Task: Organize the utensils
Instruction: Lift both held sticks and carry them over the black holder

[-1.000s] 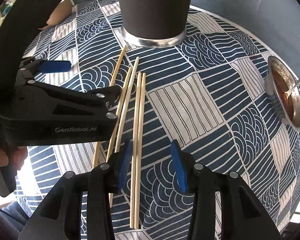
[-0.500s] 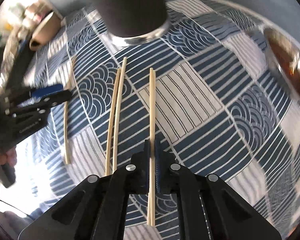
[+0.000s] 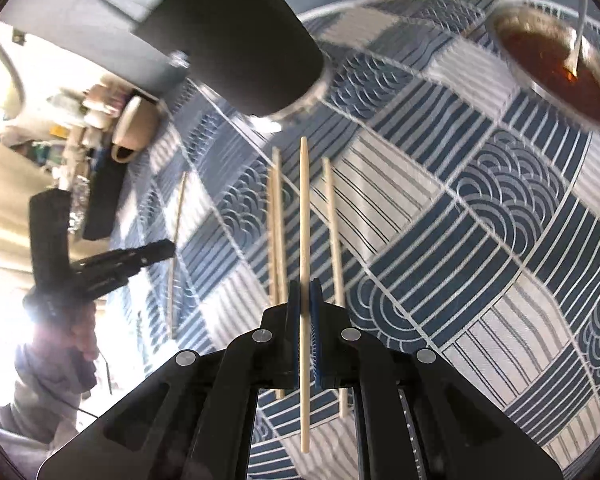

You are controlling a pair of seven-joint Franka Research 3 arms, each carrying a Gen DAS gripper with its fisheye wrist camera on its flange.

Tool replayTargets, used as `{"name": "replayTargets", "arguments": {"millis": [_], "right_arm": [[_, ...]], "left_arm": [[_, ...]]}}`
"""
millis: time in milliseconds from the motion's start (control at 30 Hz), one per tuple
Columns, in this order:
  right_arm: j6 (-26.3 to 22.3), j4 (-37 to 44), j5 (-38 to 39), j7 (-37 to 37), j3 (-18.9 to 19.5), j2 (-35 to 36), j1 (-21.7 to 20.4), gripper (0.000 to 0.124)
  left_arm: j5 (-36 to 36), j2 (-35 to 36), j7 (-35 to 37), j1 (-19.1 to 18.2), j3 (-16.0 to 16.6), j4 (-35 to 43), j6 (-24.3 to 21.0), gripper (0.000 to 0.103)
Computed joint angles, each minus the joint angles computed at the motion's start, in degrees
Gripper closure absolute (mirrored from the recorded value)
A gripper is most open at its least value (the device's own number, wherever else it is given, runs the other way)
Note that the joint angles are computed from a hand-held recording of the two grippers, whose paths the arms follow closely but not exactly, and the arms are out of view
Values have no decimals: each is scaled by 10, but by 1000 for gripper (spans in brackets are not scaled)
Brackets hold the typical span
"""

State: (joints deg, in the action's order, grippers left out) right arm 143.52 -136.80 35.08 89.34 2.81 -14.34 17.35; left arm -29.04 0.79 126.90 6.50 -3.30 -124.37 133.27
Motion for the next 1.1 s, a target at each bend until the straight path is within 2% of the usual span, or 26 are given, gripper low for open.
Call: {"name": "replayTargets", "arguments": {"millis": [400, 500, 667, 733, 800, 867, 1100], "right_arm": [[36, 43, 44, -77, -12, -24, 13, 119], [38, 44, 43, -83, -12, -32, 12, 119], [33, 35, 41, -84, -11, -43, 12, 119], [34, 28, 38, -78, -9, -50, 11, 119], [35, 21, 34, -72, -9, -56, 10, 119], [36, 12, 29, -65, -9, -64, 8, 119], [36, -33, 2, -19, -7, -108, -6, 119]], "left_arm": [[-5, -73, 14, -33, 11, -1, 17, 102], [11, -74, 5, -40, 11, -4, 28, 102], [35, -65, -18, -46, 10, -11, 19, 102], [64, -58, -31, -49, 4, -16, 29, 97], [95, -47, -49, -51, -2, -15, 37, 84], [108, -26, -62, -51, -5, -5, 34, 79], [172, 38, -121, -42, -20, 40, 5, 79]]}}
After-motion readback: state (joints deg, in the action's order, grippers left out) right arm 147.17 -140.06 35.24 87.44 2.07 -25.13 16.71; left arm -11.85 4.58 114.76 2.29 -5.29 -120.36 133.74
